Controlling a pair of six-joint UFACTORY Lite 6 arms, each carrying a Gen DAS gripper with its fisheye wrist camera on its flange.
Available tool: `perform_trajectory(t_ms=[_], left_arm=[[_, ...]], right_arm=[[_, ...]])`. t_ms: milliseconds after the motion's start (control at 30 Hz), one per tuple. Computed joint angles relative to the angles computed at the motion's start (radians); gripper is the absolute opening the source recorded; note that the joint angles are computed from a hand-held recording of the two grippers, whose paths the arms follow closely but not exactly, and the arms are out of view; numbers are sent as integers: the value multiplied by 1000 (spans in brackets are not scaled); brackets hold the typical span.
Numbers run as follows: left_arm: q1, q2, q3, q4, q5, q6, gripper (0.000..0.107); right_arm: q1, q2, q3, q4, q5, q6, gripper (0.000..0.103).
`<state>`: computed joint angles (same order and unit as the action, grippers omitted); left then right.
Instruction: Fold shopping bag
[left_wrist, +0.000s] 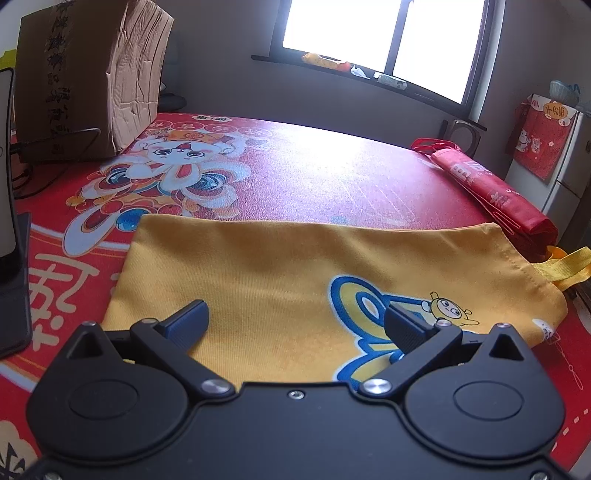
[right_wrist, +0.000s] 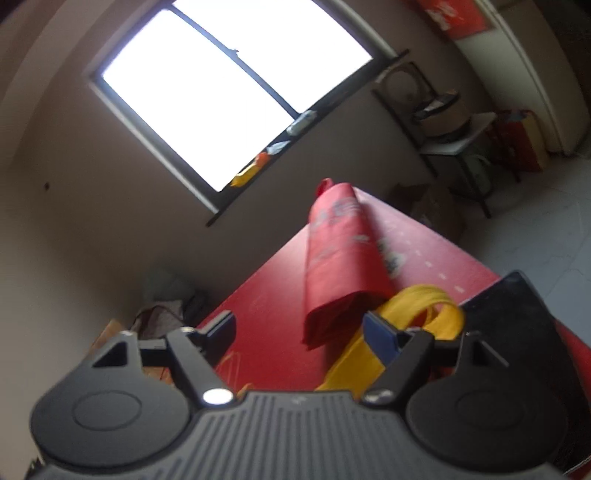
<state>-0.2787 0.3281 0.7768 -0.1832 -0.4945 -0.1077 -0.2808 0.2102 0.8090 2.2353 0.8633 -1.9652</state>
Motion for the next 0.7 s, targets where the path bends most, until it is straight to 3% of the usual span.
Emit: perform_trajectory(t_ms=[100, 167, 333, 400, 433, 567, 700], left_arm=[[-6, 2, 4, -25, 5, 26, 102], [-9, 3, 5, -36, 6, 38, 102], [-16, 5, 7, -60, 8, 61, 102], [-19, 6, 9, -74, 10, 75, 102], [-22, 7, 11, -87, 12, 89, 102], [-28, 8, 15, -109, 15, 110, 103], [-27, 8, 14, -106, 14, 108, 102]], right_arm=[[126, -52, -9, -33, 41, -91, 77], [247, 10, 62, -65, 31, -113, 78], [547, 247, 335, -82, -290, -143, 78], [642, 329, 428, -22, -421, -224, 80], [674, 350, 447, 30, -462, -274, 86], [760, 386, 474, 352, -605, -615, 98], [761, 396, 441, 556, -630, -864, 100]])
